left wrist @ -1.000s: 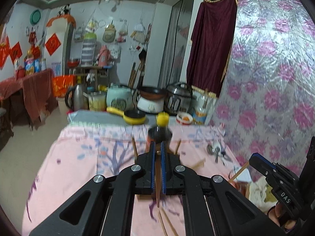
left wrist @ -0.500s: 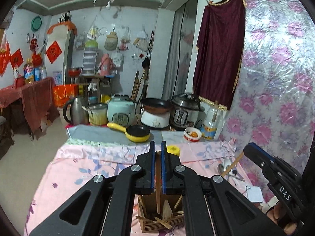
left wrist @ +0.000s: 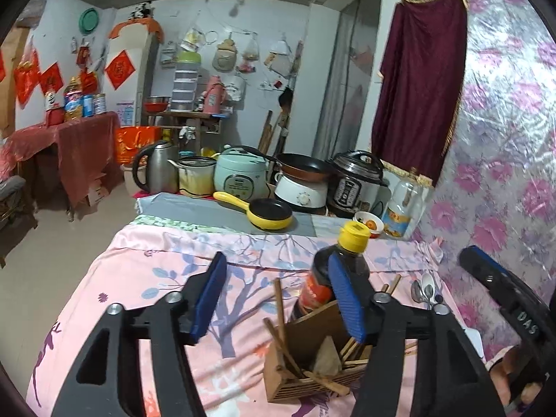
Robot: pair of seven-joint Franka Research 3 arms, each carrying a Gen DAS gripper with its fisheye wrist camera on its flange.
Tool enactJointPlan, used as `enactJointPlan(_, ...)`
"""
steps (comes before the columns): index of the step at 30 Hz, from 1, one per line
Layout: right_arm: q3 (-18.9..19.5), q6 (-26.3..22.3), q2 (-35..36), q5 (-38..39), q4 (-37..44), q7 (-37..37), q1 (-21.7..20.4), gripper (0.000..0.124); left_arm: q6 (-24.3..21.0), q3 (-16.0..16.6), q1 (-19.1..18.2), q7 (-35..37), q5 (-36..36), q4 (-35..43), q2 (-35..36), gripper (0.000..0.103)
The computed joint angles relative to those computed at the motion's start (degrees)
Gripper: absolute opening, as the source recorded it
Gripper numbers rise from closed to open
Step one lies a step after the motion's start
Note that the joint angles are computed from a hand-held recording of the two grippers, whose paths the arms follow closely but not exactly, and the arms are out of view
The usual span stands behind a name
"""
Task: Organize utensils
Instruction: 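Open both grippers above the wooden holder to release the chopsticks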
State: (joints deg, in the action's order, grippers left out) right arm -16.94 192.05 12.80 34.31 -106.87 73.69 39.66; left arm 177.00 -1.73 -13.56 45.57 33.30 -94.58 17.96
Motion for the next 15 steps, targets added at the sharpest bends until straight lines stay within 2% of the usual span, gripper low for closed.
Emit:
enactJointPlan(2,-3.55,1.18,-1.20,2.32,-1.50,-1.65,4.08,0.033,0.43,2.24,-1.44,-2.86,1.82,-1.80,-1.64,0.069)
enactJointPlan(4,-7.23,2.84,-2.56,6.85,-3.17,-5.14,8.84,0.039,0.57,2.84,-1.62,-4.96,3.30,-3.72,-3.36,0.071)
enactJointPlan(6,-7.65,4.59,-3.82,10.22,-4.62,-8.18,10.38,0.046,0.52,4.03,-2.38,-8.56,6.43,-5.74,-5.25,0.075)
enactJointPlan(11,-4.54,9.90,-7.77,15.31,-9.30,-13.28,10.76,0.061,0.14,6.83,-4.33,-22.64,20.38,-11.36,-10.49,0.080)
enactJointPlan(15,-0.84,13.51,-10.91,17.77,-13.41,-16.16,9.95,0.065,-2.84,5.77,-4.15,-33.26,31.96,-15.20,-14.59,0.081)
